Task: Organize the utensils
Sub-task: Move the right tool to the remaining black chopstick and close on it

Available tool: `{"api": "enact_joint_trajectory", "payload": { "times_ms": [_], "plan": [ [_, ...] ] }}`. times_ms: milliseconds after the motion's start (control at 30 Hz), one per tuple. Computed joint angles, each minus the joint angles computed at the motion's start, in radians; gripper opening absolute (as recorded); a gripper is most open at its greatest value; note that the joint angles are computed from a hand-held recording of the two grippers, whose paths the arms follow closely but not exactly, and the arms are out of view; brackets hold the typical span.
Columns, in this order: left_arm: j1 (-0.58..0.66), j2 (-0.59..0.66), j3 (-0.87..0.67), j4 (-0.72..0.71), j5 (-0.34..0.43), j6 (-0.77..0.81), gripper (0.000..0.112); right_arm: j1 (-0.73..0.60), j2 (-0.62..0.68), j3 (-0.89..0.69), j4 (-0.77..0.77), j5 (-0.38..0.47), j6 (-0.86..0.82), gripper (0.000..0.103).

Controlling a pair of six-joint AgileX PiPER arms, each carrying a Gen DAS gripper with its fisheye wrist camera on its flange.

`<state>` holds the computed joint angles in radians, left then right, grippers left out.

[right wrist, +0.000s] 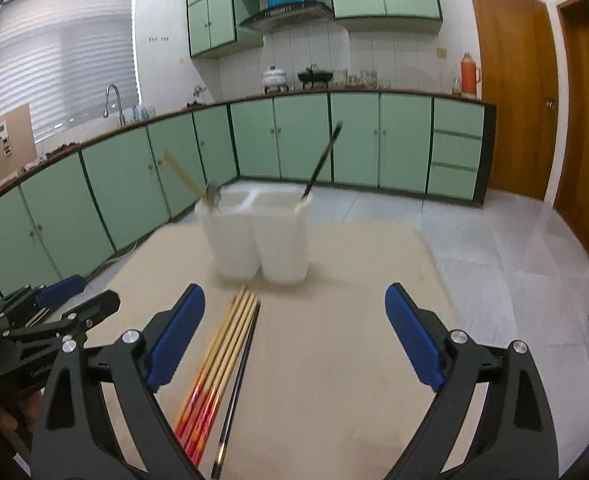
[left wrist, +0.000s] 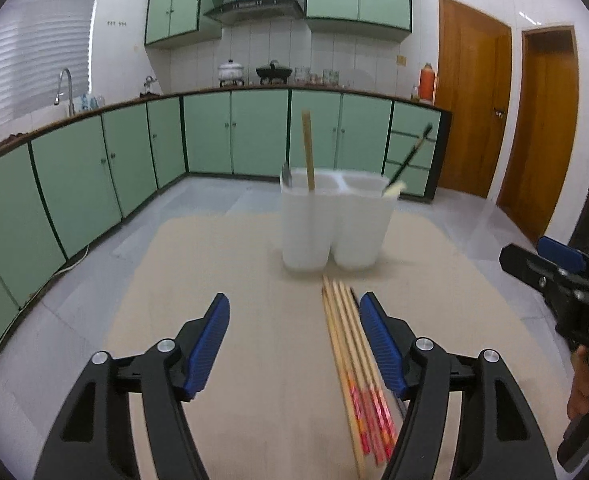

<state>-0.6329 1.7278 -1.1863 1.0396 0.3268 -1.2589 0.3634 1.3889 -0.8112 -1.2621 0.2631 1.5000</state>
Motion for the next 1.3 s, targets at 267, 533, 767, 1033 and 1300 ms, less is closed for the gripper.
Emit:
{"api": "enact_joint_trajectory", "payload": {
  "times_ms": [267, 533, 767, 1033, 1300],
  "plan": [
    [-0.033, -0.029, 0.151, 0.097, -0.011, -0.122, 0.066, 0.156, 0.003, 0.131, -0.169, 0.092, 0.248, 0.083],
    [-0.080, -0.031, 0.246, 0.174, -0.009, -0.229, 0.066, 0.246, 0.034, 0.178, -0.150, 0.113, 0.297, 0.073],
    [-0.085, -0.035, 0.302, 0.181, -0.008, -0.257, 0.066, 0.258, 0.072, 0.206, -0.104, 0.074, 0.282, 0.057],
    [-0.066, -0.048, 0.328, 0.166, -0.014, -0.254, 0.066, 0.259, 0.114, 0.213, -0.059, 0.009, 0.228, 0.040],
    [-0.072, -0.038, 0.323, 0.149, -0.034, -0.243, 0.066, 0.296, 0.136, 0.210, -0.077, 0.074, 0.224, 0.018]
  ]
}}
